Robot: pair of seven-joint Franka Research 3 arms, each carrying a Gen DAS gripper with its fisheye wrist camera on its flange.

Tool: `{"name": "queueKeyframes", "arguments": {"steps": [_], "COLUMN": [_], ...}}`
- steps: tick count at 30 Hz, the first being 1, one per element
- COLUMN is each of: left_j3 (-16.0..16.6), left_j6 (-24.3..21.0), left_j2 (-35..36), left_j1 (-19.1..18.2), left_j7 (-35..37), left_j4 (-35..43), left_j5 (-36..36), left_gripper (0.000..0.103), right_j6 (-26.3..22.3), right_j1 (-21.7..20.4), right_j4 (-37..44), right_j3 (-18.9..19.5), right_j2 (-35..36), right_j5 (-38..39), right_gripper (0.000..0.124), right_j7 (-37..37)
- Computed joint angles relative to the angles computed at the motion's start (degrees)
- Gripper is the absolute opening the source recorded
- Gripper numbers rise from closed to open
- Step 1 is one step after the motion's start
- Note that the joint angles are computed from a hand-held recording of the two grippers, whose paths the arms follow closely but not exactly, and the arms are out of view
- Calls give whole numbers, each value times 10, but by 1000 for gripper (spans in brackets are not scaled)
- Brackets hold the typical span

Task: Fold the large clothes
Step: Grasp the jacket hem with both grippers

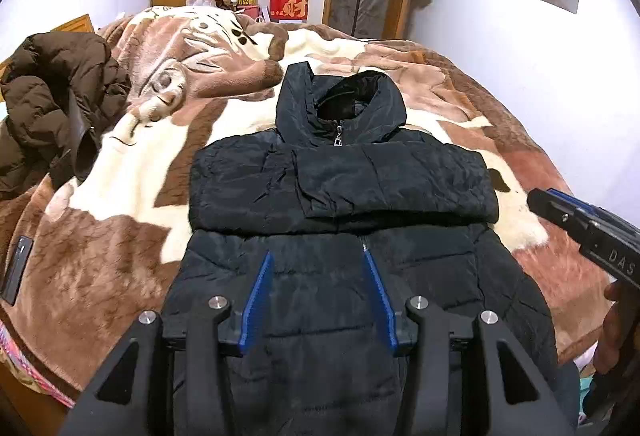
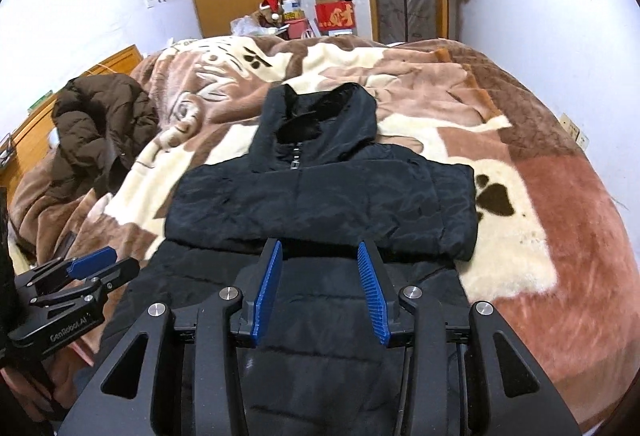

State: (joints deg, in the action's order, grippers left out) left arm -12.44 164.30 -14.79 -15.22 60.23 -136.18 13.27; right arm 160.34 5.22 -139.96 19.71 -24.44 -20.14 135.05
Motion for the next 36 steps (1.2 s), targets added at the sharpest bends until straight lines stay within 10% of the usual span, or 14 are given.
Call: {"name": "queueKeyframes", "arguments": {"steps": [18, 36], "left_j3": [30, 16], "left_j6": [11, -108], "left_j2": [34, 405], "left_j1": [-22, 31], "left_j7": [72, 111], "left_j4": [26, 498], "left_j5": [-76, -23], "left_gripper": [61, 64], "right_j6": [5, -41], "right_j1": [14, 59], "right_j4": [10, 334], "right_j3": [-27, -173], "right_j2": [25, 338], "right_j5": [40, 151], "right_gripper": [54, 54], "right_j7": [-57, -279]}}
